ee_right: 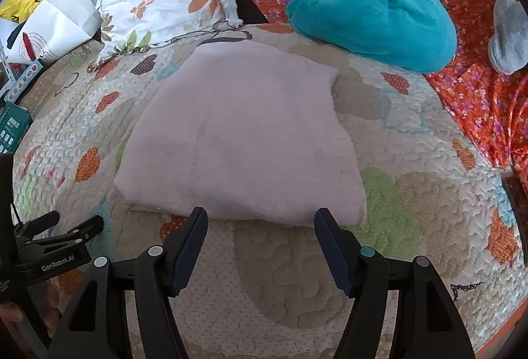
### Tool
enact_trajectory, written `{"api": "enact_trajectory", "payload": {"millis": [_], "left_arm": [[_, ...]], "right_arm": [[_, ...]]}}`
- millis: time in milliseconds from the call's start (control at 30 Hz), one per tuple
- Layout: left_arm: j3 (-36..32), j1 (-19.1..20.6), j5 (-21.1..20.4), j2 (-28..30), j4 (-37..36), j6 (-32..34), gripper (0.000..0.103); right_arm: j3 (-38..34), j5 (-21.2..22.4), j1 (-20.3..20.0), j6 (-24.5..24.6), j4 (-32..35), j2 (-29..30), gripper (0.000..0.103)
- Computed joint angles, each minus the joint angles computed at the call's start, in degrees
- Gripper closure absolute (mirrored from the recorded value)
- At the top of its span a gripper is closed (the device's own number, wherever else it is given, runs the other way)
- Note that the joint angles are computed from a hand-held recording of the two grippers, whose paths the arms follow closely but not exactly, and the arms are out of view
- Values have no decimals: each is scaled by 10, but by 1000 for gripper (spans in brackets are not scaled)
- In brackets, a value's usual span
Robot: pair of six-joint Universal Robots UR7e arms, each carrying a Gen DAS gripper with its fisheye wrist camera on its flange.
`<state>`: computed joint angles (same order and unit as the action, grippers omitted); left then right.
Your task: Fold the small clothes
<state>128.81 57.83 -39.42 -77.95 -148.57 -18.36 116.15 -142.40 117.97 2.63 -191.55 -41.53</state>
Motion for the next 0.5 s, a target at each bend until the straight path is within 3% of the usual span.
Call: {"api": "enact_trajectory", "payload": {"millis": [133,267,367,500], "left_arm": [[0,-13,15,-13,28,-18,0],[22,-39,45,-24,-16,10,0],[32,-54,69,-20,-47,35,0],[32,-59,65,-25,-46,39,0]], "right_arm": [[-3,-10,5,-13,-14,7,31],[-9,-26,11,-34,-25,20,31],[-12,-22,4,-16,-5,20,31],[-10,-14,-1,-2,3,17,31]]}}
